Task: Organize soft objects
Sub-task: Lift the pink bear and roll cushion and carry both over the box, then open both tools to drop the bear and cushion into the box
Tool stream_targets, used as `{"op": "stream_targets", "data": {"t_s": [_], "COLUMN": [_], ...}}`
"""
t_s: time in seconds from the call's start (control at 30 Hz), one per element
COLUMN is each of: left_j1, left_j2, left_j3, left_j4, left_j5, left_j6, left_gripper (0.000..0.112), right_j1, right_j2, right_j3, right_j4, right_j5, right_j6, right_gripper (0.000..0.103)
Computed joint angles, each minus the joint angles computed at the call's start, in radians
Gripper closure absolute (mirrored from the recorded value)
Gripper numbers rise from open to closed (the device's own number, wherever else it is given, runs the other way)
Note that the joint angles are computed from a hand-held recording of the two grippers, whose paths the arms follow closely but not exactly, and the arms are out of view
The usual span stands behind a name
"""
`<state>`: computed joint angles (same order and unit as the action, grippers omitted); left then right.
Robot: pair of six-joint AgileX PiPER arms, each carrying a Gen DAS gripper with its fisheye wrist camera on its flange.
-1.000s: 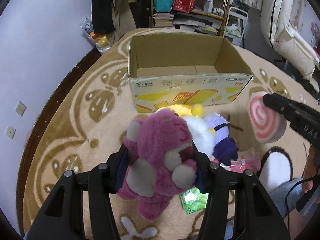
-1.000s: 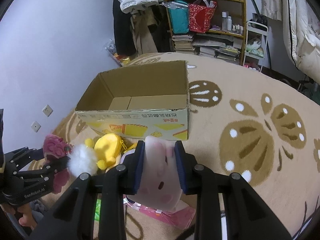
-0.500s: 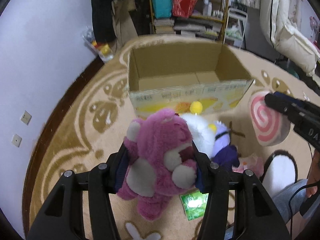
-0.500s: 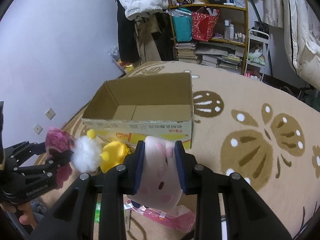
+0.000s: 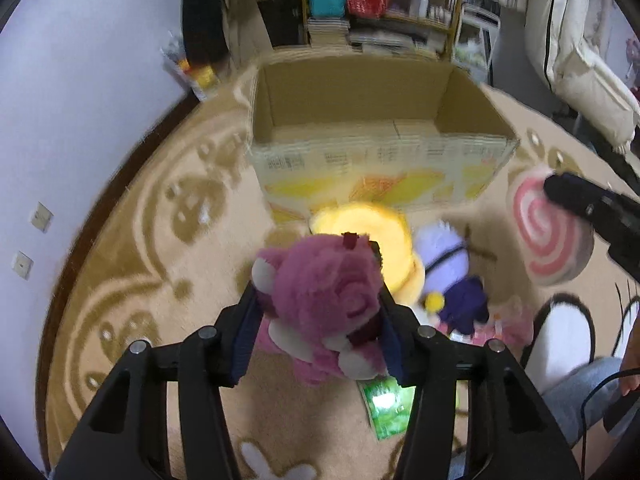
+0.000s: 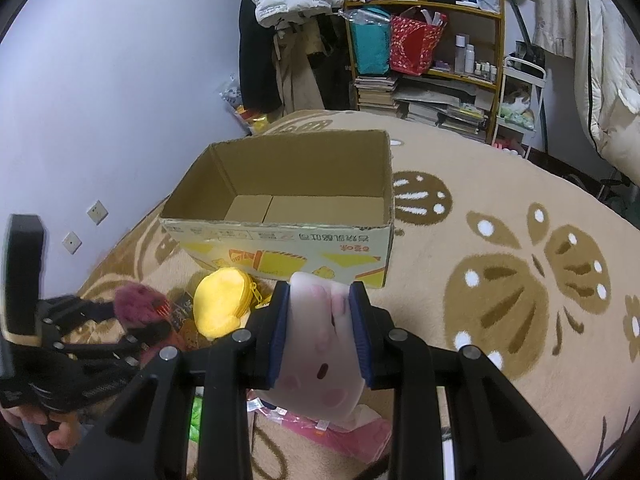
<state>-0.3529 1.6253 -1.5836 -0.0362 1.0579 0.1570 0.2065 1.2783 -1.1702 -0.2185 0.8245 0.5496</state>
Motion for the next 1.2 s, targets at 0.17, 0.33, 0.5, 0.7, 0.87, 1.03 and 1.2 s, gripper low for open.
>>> {"op": "stream_targets", "data": {"t_s": [0.17,0.33,0.5,0.7,0.87,1.03,1.2], "left_j1": [-0.013,-0.027,-0.053,-0.061,-0.063,-0.041,-0.025], "left_j2": [-0.016,0.031,0.133,0.275,0.383,0.455,0.489], "left_j3": [-0.08,-0.24,-0.432,-0.662,-0.826,-0.895,-0.878], "left_j4": [0.038,0.042,0.069,0.07,0.057,0.01,0.014], "left_j5": [-0.012,0.005,0.042,0.094,0.117,0.119,0.11], "left_j6": [-0.022,-0.018,-0.032,-0.031,-0.037,-0.039,-0.079], "left_gripper": [0.061,0.061,0.061,0.061,0.06,0.06,0.06], "right_j1": [-0.009,-0.006,-0.017,-0.045,-0.071,-0.084,-0.106], "right_j2": [-0.008,0.018,0.059,0.114,0.163,0.187,0.223], "right_j3": [-0.029,-0.11,-0.175,-0.242,-0.296,-0.307,-0.298], "right_j4": [-0.002,-0.025,-0.038,-0.03,-0.017,-0.017,0.004], "right_j5": [-0.006,0.004,-0.001,-0.016,-0.044,-0.111,-0.173], "right_j6": [0.003,-0.023,-0.046,-0.085,-0.119,-0.13,-0.151], "right_gripper": [0.072,0.072,0.072,0.072,0.072,0.071,0.07]}}
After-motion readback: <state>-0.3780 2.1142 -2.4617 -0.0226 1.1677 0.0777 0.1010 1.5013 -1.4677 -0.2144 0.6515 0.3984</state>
